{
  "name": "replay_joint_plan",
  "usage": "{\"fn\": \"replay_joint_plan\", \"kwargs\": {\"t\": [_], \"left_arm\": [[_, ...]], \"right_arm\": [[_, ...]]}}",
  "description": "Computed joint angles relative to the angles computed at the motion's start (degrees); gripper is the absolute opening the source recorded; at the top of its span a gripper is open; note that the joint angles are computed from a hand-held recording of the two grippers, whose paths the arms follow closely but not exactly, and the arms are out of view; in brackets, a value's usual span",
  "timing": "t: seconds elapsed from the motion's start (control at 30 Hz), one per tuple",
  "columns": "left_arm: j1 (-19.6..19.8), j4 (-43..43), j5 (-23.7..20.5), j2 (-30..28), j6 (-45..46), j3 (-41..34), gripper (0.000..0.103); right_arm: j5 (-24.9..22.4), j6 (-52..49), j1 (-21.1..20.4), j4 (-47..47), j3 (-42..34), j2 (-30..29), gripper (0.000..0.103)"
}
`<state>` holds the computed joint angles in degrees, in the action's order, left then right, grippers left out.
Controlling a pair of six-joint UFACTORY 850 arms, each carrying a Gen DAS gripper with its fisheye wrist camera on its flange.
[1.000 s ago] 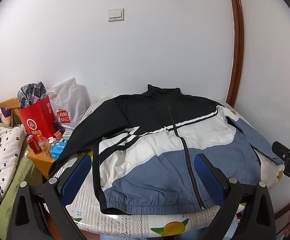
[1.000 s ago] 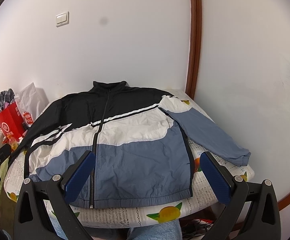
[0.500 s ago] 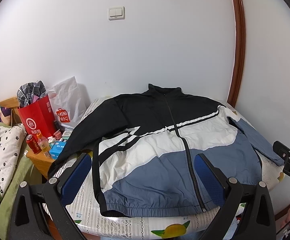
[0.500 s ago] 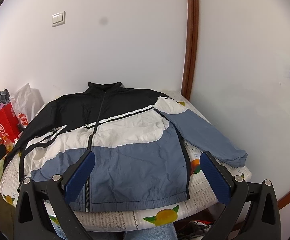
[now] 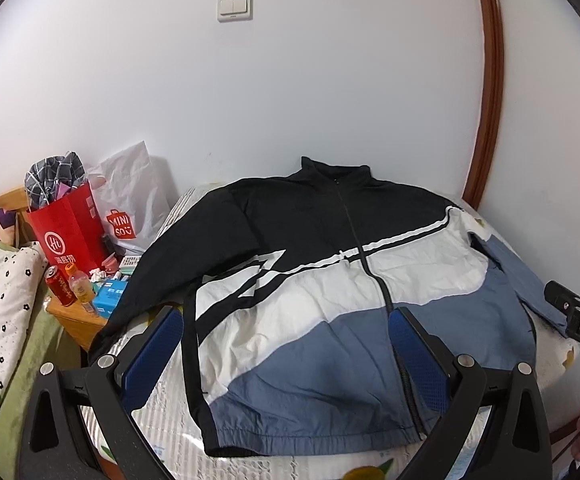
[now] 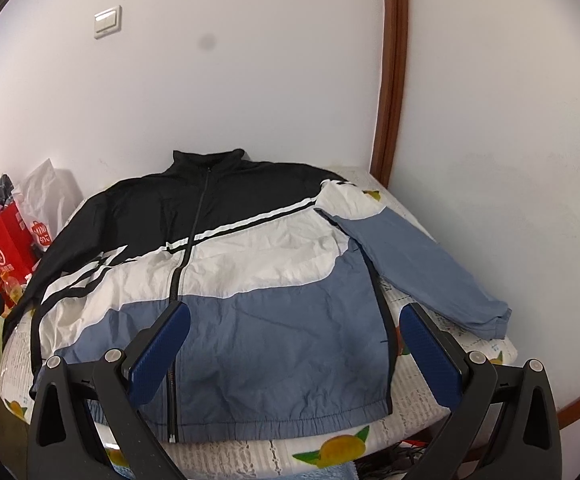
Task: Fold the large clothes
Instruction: 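Grasp the black sleeve with the left tool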
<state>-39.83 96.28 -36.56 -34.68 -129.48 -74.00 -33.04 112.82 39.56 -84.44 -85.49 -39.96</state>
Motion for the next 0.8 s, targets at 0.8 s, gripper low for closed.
{"fn": "replay_joint_plan", "kwargs": {"t": [0.8], "left_arm": [[16.6,-5.9,8.2,-8.2,6.6,-1.5,0.090]], "right_arm": [[8.5,-35.9,-4.3,29.4,-34.4,-24.2,0.087]]}}
